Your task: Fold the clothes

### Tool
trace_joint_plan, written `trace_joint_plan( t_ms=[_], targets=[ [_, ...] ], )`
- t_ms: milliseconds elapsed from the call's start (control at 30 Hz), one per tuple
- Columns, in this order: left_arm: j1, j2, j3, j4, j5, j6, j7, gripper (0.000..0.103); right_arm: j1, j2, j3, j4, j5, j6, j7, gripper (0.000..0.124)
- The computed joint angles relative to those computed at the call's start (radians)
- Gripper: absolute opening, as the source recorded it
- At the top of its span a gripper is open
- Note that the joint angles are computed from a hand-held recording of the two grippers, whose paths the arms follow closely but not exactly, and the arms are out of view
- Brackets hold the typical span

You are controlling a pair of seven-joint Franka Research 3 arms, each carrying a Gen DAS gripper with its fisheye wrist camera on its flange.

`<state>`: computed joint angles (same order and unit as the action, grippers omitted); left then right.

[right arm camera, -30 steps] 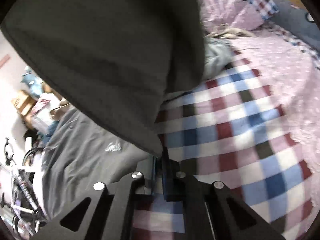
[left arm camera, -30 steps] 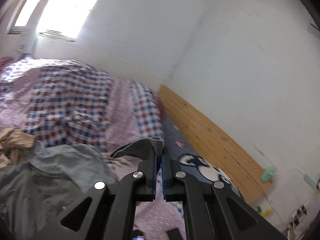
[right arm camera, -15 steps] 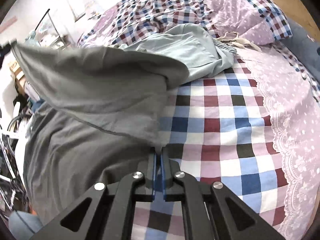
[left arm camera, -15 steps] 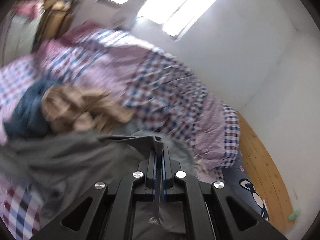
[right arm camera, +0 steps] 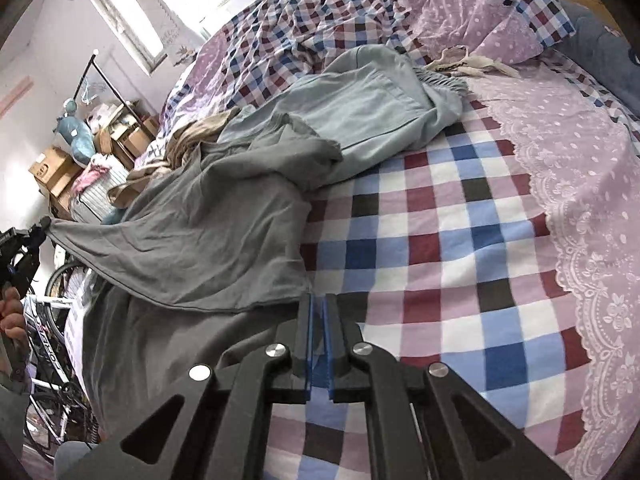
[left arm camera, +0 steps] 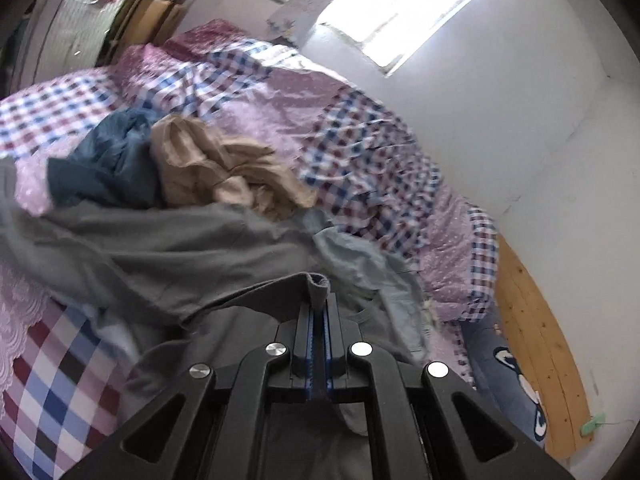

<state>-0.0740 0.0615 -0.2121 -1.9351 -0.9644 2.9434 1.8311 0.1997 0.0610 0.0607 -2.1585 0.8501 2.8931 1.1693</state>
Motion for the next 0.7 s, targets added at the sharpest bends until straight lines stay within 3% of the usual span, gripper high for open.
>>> trace_joint_plan(
  t_ms=[233, 333, 567, 633, 667, 700],
  targets=[
    [-0.005, -0.031, 0.007, -0.126, -0.029, 0.009, 0.015, 0.003, 0.007, 0.014, 0.002, 0.011, -0.063, 0.022, 0.049, 0.004],
    [-0.027, -0.051, 0.011, -0.183, -0.026, 0.011, 0.011, 0.003, 0.006, 0.010, 0.011, 0.010, -0.028, 0.047, 0.031, 0.004],
    [-0.030, -0.050, 0.041, -0.278, 0.269, -0.072, -0.354, 0.004, 0.014, 0.033, 0.009, 0.026, -0.086, 0.062, 0.110, 0.004],
    [-0.034, -0.080, 0.043, -0.309, 0.298, -0.050, -0.384, 0.008, 0.003, 0.036, 0.023, 0.032, -0.022, 0.075, 0.072, 0.005],
    [-0.037, -0.094, 0.046, -0.325, 0.315, -0.040, -0.401, 0.019, -0.002, 0.038, 0.030, 0.035, 0.016, 0.081, 0.048, 0.005],
    [-0.041, -0.109, 0.050, -0.340, 0.333, -0.029, -0.419, 0.037, -0.010, 0.040, 0.038, 0.042, 0.074, 0.083, 0.014, 0.005]
  ],
)
